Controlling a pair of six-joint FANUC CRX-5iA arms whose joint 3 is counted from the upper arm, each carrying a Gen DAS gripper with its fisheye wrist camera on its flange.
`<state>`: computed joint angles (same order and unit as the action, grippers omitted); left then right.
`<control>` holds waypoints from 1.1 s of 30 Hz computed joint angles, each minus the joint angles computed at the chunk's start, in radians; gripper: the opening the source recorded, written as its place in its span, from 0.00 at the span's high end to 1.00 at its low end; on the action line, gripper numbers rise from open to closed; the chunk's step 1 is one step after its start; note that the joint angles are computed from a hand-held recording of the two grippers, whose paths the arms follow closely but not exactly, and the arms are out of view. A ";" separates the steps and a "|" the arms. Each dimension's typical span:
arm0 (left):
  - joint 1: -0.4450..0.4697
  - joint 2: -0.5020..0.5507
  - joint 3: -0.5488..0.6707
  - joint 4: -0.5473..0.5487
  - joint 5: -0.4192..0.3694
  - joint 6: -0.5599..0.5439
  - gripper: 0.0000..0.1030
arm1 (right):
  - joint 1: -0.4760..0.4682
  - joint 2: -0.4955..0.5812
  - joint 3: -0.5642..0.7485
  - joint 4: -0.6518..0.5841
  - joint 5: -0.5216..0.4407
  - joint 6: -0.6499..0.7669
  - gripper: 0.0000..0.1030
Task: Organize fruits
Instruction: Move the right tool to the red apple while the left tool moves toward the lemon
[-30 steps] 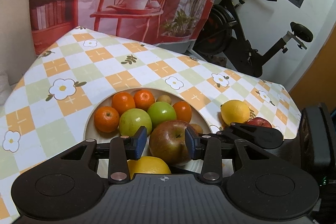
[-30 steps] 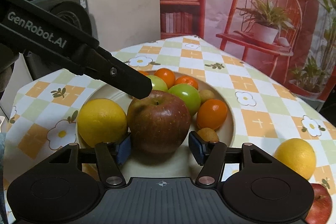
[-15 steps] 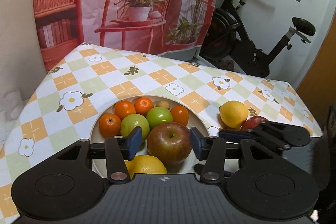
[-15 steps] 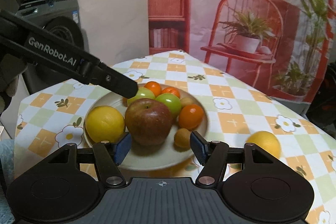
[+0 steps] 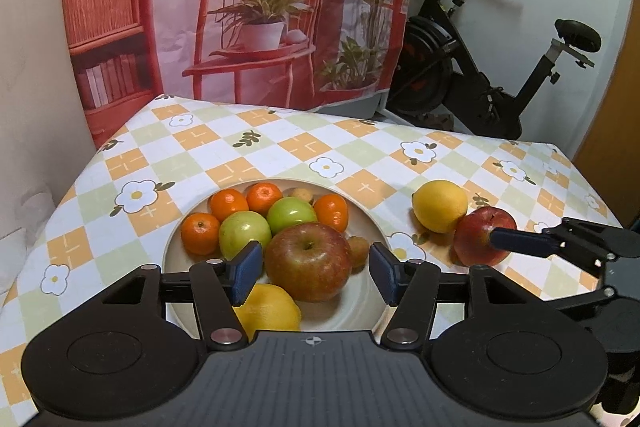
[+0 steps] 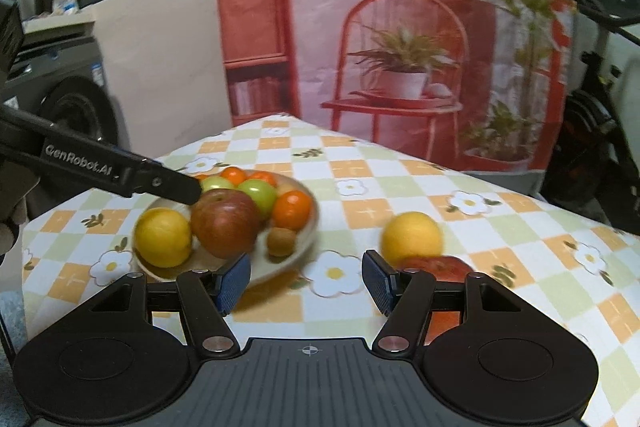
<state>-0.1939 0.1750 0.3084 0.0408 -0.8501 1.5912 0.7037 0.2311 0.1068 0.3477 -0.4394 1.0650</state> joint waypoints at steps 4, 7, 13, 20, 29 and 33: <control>-0.013 -0.001 0.001 -0.019 0.005 0.008 0.40 | -0.013 -0.025 -0.052 0.071 0.019 -0.087 0.43; -0.025 -0.004 0.003 -0.047 0.012 0.028 0.40 | -0.023 -0.040 -0.090 0.126 0.035 -0.158 0.43; -0.041 -0.011 -0.009 -0.072 0.044 0.056 0.40 | -0.044 -0.062 -0.142 0.193 0.063 -0.253 0.43; -0.052 0.006 -0.034 0.007 0.095 -0.001 0.40 | -0.077 -0.098 -0.207 0.297 0.088 -0.369 0.43; -0.094 0.089 -0.041 0.179 0.159 -0.156 0.35 | -0.148 -0.143 -0.263 0.388 0.063 -0.469 0.43; -0.115 0.126 -0.037 0.231 0.179 -0.236 0.34 | -0.167 -0.147 -0.262 0.363 0.050 -0.449 0.43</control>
<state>-0.3089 0.3007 0.2715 0.2719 -0.6707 1.3556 0.5369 0.0838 -0.1557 0.7104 -0.3892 0.6157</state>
